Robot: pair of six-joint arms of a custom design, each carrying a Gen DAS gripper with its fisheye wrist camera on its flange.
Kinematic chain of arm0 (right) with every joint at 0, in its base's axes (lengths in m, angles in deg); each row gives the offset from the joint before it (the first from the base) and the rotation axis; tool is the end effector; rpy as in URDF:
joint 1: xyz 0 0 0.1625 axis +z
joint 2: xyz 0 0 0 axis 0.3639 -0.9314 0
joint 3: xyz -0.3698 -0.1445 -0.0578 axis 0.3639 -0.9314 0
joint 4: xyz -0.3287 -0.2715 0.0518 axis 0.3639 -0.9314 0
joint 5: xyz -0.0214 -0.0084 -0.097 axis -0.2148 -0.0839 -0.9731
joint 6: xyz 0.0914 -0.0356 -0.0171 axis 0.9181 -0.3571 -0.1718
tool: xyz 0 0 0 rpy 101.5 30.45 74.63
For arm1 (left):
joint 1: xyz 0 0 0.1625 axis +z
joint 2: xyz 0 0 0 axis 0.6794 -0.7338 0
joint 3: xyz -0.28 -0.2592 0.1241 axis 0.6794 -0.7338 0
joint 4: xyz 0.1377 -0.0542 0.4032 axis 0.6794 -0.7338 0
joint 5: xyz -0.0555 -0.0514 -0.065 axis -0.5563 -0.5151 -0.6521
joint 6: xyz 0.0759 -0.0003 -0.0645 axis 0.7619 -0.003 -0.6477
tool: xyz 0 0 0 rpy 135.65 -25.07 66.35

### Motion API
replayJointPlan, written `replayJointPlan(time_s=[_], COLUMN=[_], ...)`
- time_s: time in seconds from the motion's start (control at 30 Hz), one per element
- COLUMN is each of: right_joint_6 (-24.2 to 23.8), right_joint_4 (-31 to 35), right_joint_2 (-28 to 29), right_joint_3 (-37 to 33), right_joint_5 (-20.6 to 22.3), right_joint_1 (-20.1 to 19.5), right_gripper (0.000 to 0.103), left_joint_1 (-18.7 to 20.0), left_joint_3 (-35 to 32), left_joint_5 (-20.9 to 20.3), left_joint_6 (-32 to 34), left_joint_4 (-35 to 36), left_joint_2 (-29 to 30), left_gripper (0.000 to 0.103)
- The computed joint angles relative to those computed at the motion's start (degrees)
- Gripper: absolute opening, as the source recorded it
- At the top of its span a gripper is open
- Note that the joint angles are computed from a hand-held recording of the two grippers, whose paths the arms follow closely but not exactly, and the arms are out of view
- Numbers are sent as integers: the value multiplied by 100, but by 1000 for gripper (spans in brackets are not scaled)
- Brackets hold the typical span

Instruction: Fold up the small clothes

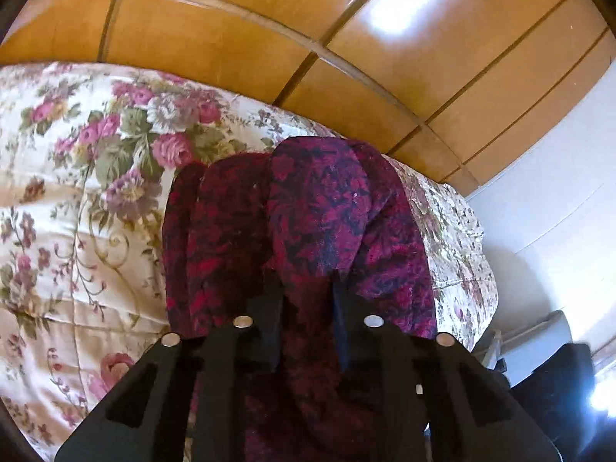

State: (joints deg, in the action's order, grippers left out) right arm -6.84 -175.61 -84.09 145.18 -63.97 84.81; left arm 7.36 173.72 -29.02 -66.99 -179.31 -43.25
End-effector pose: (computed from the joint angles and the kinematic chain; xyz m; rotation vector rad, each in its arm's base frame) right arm 0.2241 -0.4294 0.2104 0.8246 -2.4437 0.8214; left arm -0.3137 -0.5902 0.2171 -1.0060 -2.9530 0.2299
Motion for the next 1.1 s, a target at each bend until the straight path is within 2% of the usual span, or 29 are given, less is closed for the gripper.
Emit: replayJointPlan(time_s=[0.03,0.07,0.1,0.17,0.23,0.3,0.33,0.43,0.47,0.53,0.6,0.63,0.7,0.8,0.87,0.93,1.03,1.1], right_joint_6=[163,385,509,686,684,632,591,223,53,-352,-512,-581,-356,346,778,1022,1104,1227], right_joint_4=[396,845,1054,1027,713,524,476,-140,-484,-1230,-1564,-1598,-1106,153,357,381,368,689], right_joint_2=[-293,-739,-1068,-1591,-1751,-1645,-1541,-819,-508,-37,203,241,-47,-856,-1197,-1205,-761,-404], right_joint_3=[45,143,231,430,534,527,493,321,260,257,238,224,250,178,87,-154,-756,-1218], right_joint_5=[345,915,1245,1435,995,495,395,-121,-447,-837,-1090,-1132,-959,136,467,463,18,-128], right_joint_1=[-99,-281,-415,-607,-618,-617,-667,-538,-427,-351,-300,-289,-264,-600,-686,-729,-647,-654], right_gripper=[69,72,72,72,70,61,59,58,58,58,58,58,59,57,58,57,51,46], left_joint_1=[-22,-43,-48,-61,-51,-26,-17,-45,-48,-87,-93,-103,-74,-69,-70,-55,-60,-69], left_joint_3=[-9,-27,-48,-45,-51,-67,-47,89,172,431,633,751,839,950,987,1022,1053,1097], left_joint_5=[62,124,166,313,469,565,671,1090,1251,1650,1768,1803,1749,1726,1695,1645,1632,1641], left_joint_6=[27,78,114,203,254,236,240,279,279,326,371,429,371,392,373,349,328,345], left_joint_4=[20,54,88,167,221,255,252,191,127,-156,-474,-665,-823,-977,-1045,-1105,-1182,-1232], left_joint_2=[-14,-31,-39,-111,-150,-163,-183,-206,-205,-227,-248,-292,-342,-427,-452,-469,-471,-494], left_gripper=[19,18,18,18,18,18,18,18,18,20,20,20,20,20,20,20,20,20])
